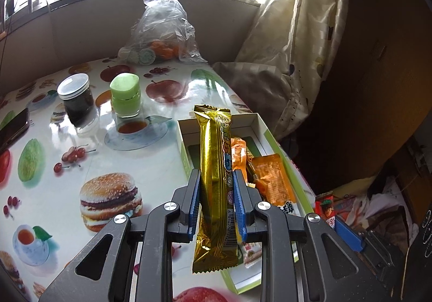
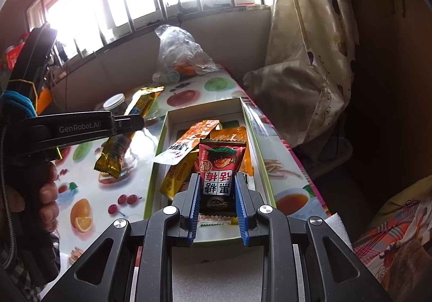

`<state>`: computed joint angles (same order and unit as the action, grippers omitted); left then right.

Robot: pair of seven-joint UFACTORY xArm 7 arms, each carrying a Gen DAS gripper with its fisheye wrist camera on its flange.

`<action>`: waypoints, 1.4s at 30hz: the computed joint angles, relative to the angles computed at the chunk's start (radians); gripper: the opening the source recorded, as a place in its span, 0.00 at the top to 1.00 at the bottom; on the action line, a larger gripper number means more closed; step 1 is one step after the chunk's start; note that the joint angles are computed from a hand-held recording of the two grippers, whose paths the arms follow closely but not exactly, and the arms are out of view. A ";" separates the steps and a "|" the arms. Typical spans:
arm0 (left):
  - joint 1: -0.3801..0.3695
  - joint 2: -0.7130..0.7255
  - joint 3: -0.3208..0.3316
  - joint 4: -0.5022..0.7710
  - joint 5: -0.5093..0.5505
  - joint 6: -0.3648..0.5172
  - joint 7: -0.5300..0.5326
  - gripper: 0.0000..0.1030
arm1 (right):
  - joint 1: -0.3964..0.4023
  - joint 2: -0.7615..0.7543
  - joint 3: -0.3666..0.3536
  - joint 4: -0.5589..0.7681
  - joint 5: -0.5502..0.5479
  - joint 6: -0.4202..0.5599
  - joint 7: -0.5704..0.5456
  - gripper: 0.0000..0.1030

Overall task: Organize snacks
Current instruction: 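Carry the gold bar in the left gripper while the right holds the red packet over the box, then open both grippers to drop the gold bar and red packet into the box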

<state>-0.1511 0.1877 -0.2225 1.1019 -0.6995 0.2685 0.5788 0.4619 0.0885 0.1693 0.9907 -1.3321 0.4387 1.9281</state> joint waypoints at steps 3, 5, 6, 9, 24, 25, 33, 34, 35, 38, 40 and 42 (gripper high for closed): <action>0.001 0.030 -0.003 0.028 0.004 0.013 0.001 0.77 | -0.007 0.022 -0.009 0.017 0.008 -0.015 -0.015 0.78; -0.003 0.047 0.000 0.043 0.029 0.020 -0.022 0.77 | -0.009 0.036 -0.017 0.024 0.015 -0.027 -0.020 0.78; -0.002 0.056 -0.002 0.050 0.037 0.022 -0.029 0.77 | -0.010 0.043 -0.022 0.028 0.017 -0.034 -0.024 0.78; 0.004 0.074 -0.013 0.061 0.048 0.028 -0.035 0.77 | -0.008 0.062 -0.032 0.036 0.029 -0.047 -0.040 0.78; 0.005 0.143 -0.029 0.100 0.137 0.053 -0.110 0.77 | 0.020 0.126 -0.083 0.063 0.081 -0.087 -0.089 0.78; 0.005 0.146 -0.030 0.101 0.142 0.053 -0.114 0.77 | 0.021 0.130 -0.085 0.065 0.083 -0.087 -0.090 0.78; 0.016 0.157 -0.046 0.105 0.153 0.055 -0.120 0.77 | 0.028 0.143 -0.099 0.068 0.077 -0.101 -0.081 0.77; 0.016 0.158 -0.045 0.106 0.154 0.057 -0.123 0.77 | 0.030 0.143 -0.101 0.069 0.074 -0.101 -0.078 0.77; 0.019 0.158 -0.047 0.106 0.151 0.059 -0.123 0.77 | 0.032 0.143 -0.102 0.069 0.069 -0.100 -0.074 0.77; 0.021 0.160 -0.049 0.106 0.149 0.060 -0.122 0.77 | 0.033 0.146 -0.103 0.072 0.066 -0.102 -0.070 0.76; 0.025 0.160 -0.054 0.107 0.143 0.062 -0.112 0.77 | 0.031 0.149 -0.103 0.074 0.073 -0.111 -0.078 0.74; 0.033 0.159 -0.062 0.106 0.128 0.066 -0.094 0.74 | 0.034 0.150 -0.104 0.074 0.075 -0.109 -0.083 0.73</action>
<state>-0.1183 0.3463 -0.2846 1.2077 -0.5712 0.3342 0.4846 0.4961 0.2383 0.0651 1.0648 -1.2568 0.3297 1.8453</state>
